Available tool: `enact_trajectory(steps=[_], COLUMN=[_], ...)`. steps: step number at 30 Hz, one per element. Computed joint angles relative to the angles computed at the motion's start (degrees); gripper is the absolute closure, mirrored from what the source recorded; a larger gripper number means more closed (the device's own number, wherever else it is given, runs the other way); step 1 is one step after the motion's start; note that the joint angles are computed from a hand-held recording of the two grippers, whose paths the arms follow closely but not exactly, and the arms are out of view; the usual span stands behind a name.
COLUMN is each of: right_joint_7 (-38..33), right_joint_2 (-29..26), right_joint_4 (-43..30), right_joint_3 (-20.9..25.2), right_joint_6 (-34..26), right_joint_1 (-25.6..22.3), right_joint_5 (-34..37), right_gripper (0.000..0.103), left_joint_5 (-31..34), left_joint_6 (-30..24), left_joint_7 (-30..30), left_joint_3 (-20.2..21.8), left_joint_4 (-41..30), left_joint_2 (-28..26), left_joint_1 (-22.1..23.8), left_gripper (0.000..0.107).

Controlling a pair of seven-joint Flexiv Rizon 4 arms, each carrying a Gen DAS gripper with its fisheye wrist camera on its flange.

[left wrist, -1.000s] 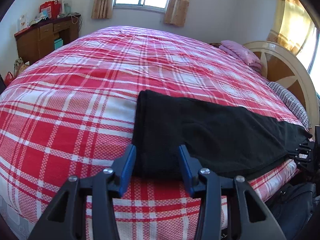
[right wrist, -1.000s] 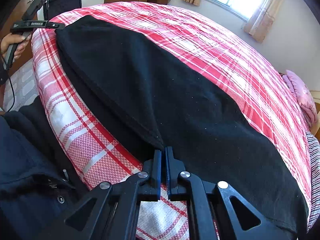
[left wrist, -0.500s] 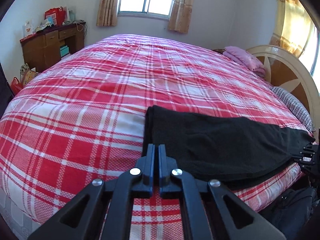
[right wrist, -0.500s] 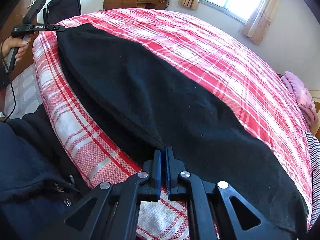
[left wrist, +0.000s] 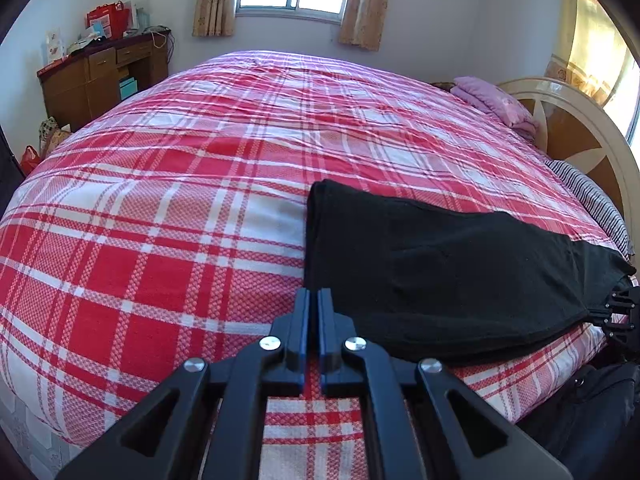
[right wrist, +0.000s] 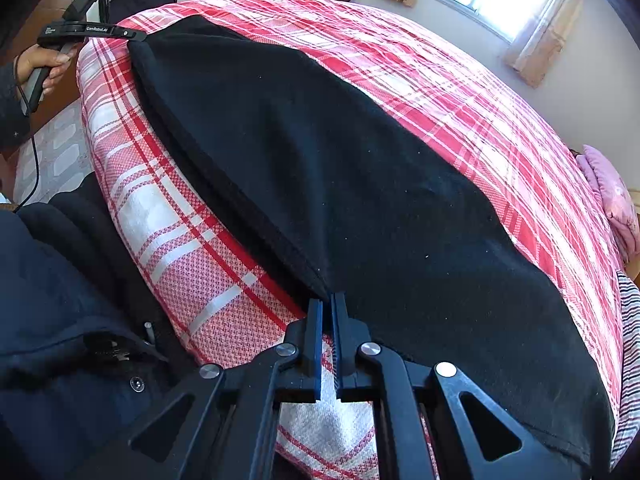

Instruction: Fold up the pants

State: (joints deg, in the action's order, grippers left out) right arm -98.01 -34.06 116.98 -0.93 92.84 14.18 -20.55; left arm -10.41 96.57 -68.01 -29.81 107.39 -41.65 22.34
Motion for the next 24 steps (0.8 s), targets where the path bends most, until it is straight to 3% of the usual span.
enact_trajectory(steps=[2,3,4,5,7,8,9,12,16,19,21,24], right_joint_7=[-0.11,-0.37,-0.63,-0.40,0.69,0.85,0.97,2.65,7.52,13.74,18.58,23.23], right_joint_2=[-0.15,-0.18,-0.07,0.17,1.01,1.46,2.02,4.40,8.04,8.85,8.84,8.37], right_joint_4=[-0.39,-0.59,-0.74,-0.49,0.27,0.69,1.08,2.77,5.16,3.21,2.02,1.17], right_joint_3=[1.62,2.94,4.15,3.79,2.20,2.39,2.99,1.93,-6.80,-6.29,-8.54,-11.28], right_joint_6=[0.35,0.07,-0.17,0.08,0.99,1.57,1.89,3.63,7.35,7.92,7.34,6.98], right_joint_1=[-1.53,-2.75,-4.03,-3.95,-3.51,-4.18,-5.32,-7.31,-5.63,-11.07,-12.06,-12.95], right_joint_5=[0.57,0.82,1.15,1.44,2.34,2.75,3.23,5.28,10.06,14.39,17.14,18.29], right_gripper=[0.099,0.098,0.091,0.071,0.046,0.046,0.046,0.046,0.046,0.046,0.046,0.046], left_joint_5=[-0.15,-0.68,-0.86,-1.01,-2.22,-1.31,0.99,4.14,8.15,7.65,6.95,5.95], left_joint_6=[0.33,1.18,1.53,2.16,4.88,5.81,6.46,5.87,-0.37,-5.95,-11.20,-16.44], left_joint_7=[-0.48,-1.60,-2.23,-3.00,-4.78,-6.18,-7.80,-6.18,0.41,6.42,10.79,15.06], left_joint_3=[0.65,2.98,4.17,5.46,10.50,11.75,11.14,4.30,-5.31,-9.42,-11.59,-11.16], left_joint_4=[0.21,0.18,-0.10,0.05,0.36,0.32,0.30,-0.22,-3.74,-7.14,-11.33,-16.19], left_joint_2=[0.49,1.33,1.63,2.38,4.01,4.43,4.55,4.04,0.58,-2.27,-5.15,-6.90], left_joint_1=[-0.33,-2.01,-2.86,-3.56,-7.42,-8.35,-7.68,-4.53,-3.80,-6.12,-9.50,-15.07], left_gripper=[0.099,0.099,0.099,0.099,0.089,0.077,0.068,0.063,0.063,0.063,0.063,0.063])
